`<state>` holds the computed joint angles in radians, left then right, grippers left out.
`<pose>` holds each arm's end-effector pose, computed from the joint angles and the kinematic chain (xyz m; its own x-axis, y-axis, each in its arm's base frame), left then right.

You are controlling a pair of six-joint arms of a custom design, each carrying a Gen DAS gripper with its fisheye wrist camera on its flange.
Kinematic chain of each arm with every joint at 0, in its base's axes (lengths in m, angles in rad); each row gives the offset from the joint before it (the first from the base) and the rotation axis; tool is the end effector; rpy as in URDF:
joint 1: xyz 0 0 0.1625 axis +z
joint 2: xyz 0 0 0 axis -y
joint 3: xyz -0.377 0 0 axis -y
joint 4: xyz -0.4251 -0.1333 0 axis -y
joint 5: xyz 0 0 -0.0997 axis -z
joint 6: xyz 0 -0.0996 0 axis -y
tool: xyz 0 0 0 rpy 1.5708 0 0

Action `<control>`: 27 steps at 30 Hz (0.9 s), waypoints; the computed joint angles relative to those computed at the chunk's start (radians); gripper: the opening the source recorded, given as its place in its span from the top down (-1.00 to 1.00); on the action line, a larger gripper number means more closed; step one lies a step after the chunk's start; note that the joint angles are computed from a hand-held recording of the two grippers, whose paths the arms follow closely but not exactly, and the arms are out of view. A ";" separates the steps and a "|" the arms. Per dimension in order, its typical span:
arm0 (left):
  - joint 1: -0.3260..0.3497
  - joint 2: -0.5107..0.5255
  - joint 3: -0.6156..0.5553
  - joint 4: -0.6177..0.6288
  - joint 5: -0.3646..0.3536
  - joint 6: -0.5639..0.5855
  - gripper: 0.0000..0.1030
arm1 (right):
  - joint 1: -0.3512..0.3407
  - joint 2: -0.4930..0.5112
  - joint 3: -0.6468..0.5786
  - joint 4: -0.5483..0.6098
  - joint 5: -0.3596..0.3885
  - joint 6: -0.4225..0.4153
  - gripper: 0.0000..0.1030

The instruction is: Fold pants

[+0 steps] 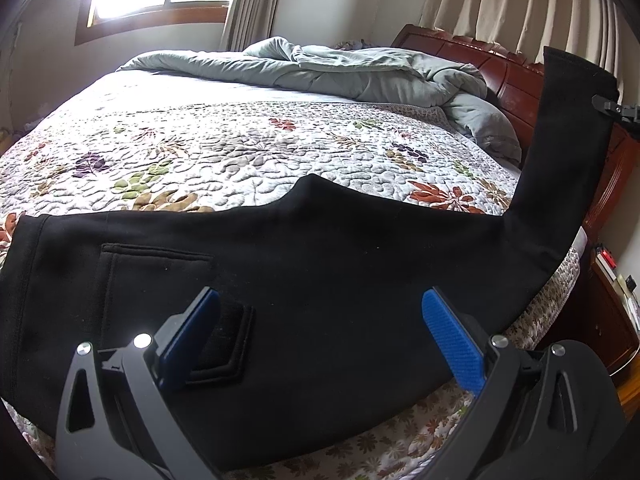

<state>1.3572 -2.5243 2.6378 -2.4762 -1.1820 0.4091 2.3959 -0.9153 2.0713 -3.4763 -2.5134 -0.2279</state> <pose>0.1141 -0.2811 0.3388 -0.8229 0.2112 -0.5274 0.5191 0.6567 -0.5470 0.4133 -0.3100 0.0974 -0.6614 -0.1685 0.7309 -0.7054 0.4708 -0.5298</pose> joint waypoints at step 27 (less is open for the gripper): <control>0.063 0.027 -0.030 -0.028 -0.052 -0.001 -0.95 | 0.038 0.322 -0.202 0.101 -0.086 -0.223 0.81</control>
<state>1.4204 -2.4968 2.6074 -2.5042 -1.2343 0.4077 2.4340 -0.5936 1.8692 -3.3756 -2.5993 -0.4507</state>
